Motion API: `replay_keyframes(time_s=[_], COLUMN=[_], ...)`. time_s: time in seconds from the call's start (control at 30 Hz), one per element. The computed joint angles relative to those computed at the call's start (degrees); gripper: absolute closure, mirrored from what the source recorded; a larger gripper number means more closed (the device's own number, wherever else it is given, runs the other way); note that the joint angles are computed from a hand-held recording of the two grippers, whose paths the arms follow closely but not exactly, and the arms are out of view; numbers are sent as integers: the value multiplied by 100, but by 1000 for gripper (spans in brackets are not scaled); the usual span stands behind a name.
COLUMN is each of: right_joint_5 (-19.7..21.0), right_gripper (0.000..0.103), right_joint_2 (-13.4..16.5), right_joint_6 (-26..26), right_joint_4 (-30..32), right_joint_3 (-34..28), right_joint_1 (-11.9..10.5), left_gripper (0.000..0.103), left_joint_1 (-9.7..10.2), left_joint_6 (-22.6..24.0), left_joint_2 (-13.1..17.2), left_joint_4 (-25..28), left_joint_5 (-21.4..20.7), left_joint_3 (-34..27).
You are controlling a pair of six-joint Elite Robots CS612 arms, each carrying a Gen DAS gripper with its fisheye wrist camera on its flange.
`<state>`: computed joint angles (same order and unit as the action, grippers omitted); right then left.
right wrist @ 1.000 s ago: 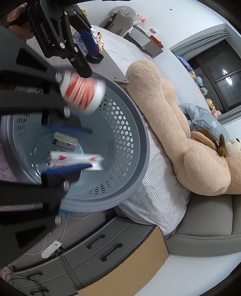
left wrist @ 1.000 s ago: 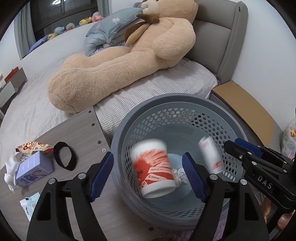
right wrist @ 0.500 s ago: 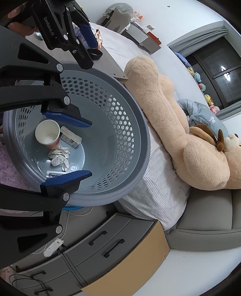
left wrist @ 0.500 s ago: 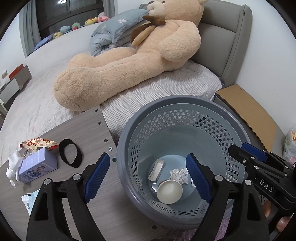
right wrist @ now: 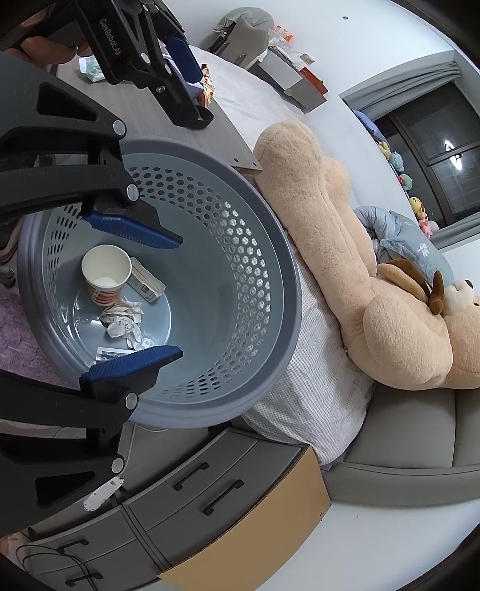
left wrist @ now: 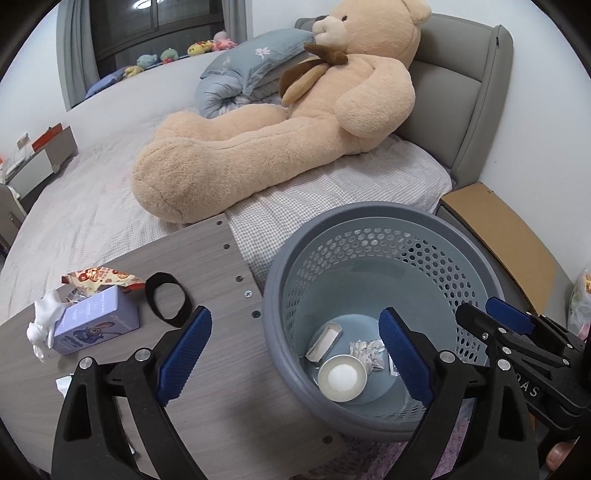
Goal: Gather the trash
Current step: 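Open both grippers over the grey basket, dropping cup and card inside, then move the left gripper to the blue-white wet-wipe pack and grasp it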
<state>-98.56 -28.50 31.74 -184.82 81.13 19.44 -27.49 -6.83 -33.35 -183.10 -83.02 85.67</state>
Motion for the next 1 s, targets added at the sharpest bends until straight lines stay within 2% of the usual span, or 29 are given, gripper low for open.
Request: replay_keyframes(time_s=[0.4, 0.6, 0.73, 1.0], right_joint_5=[82, 175, 255, 424], right_gripper=[43, 43, 37, 35], right_joint_2=[55, 126, 180, 329], right_joint_6=[-249, -442, -571, -838], right_joint_4=[30, 71, 59, 168], right_joint_3=[-203, -400, -549, -892], right_joint_1=[173, 269, 326, 450], left_gripper=[11, 11, 11, 11], left_joint_1=[153, 290, 375, 556], left_joint_6=[-317, -577, -752, -1112], left_joint_2=[-153, -225, -275, -346], left_joint_4=[-256, -340, -450, -409], left_joint_5=[353, 474, 633, 874], left_joint_3=[359, 517, 669, 925])
